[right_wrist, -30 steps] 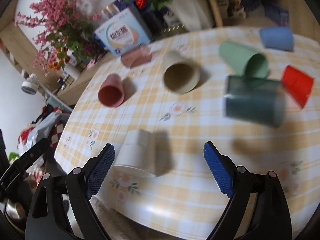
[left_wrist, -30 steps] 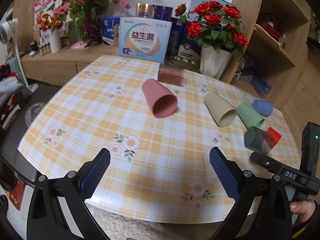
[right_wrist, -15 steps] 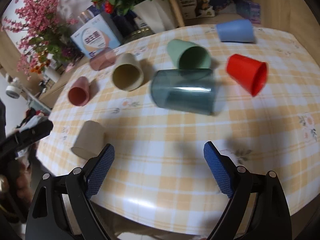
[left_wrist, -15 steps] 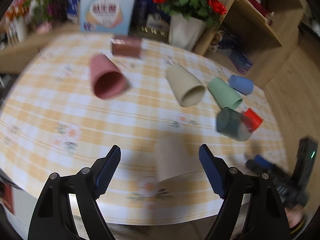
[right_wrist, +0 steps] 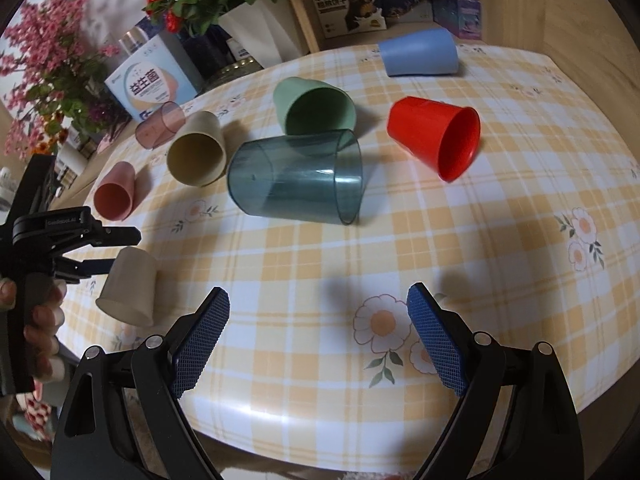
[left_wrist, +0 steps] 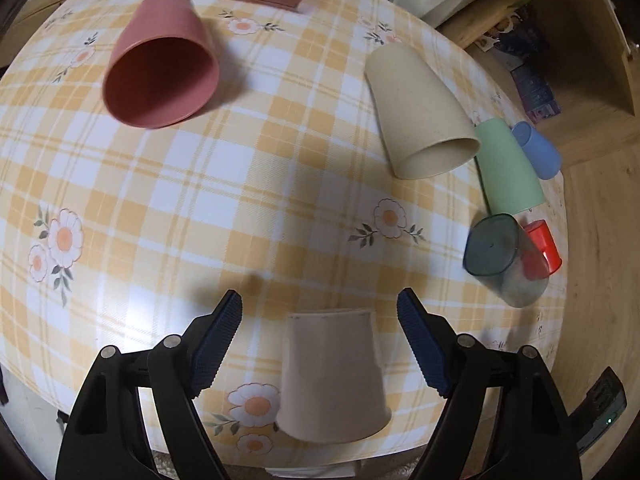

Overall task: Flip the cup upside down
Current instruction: 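Move the left tool to the white cup and close around it, then lift the white cup with the left tool, set it upright, open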

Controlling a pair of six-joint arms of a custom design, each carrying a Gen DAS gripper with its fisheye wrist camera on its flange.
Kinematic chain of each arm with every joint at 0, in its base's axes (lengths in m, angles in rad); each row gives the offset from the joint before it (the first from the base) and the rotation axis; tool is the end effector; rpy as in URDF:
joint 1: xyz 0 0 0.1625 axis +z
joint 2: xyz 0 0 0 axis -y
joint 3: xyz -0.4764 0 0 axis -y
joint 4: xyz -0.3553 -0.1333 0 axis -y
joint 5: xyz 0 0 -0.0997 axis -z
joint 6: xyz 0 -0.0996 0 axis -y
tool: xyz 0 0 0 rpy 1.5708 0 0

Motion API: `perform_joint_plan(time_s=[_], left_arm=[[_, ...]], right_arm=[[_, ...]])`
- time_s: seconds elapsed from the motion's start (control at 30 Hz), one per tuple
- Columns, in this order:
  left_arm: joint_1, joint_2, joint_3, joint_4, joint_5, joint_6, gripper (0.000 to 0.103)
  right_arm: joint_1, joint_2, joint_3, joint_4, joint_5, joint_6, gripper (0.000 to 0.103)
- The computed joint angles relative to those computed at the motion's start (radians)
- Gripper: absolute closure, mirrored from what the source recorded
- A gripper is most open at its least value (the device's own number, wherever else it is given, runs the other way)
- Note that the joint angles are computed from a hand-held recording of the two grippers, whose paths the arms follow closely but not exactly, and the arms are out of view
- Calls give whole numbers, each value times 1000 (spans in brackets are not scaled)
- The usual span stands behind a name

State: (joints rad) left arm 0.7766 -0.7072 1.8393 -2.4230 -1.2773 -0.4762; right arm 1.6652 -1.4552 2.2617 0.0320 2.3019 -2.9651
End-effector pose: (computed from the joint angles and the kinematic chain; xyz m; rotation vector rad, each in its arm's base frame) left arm -0.3019 -0.5239 0.0312 0.4903 2.6970 0.0704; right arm 0.0925 -0.2687 0.2574 -0.4376 -2.3155 1.0063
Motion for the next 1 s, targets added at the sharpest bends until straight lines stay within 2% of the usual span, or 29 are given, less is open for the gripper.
perform_joint_plan(time_s=[0.13,0.3,0.4,0.43,0.6,0.73,0.9,1.0], left_arm=[[-10,15,-11,43,8,31,36],[-6,20,-6,54,22,2,38],[-4,20,-2,47,11,11,46],[1,17,3,36,-3,14,53],[-17,1,38,-3,16,47,53],[-50,-46,116,-114,72,109,53],[-94,-110,268,-357,169,199,53],[-100,-122,303,-397,225,195,53]], right_arm=[[-2,0,-1,-2,-9,-5,16],[0,8,-5,3,-15,-2,16],[-8,11,-5,9,-23,3,15],[-12,10,-5,12,-27,4,15],[-15,8,-3,13,-33,9,15],[-17,7,-3,15,-36,11,15],[-23,4,2,11,-46,14,15],[-24,20,-3,19,-54,20,15]])
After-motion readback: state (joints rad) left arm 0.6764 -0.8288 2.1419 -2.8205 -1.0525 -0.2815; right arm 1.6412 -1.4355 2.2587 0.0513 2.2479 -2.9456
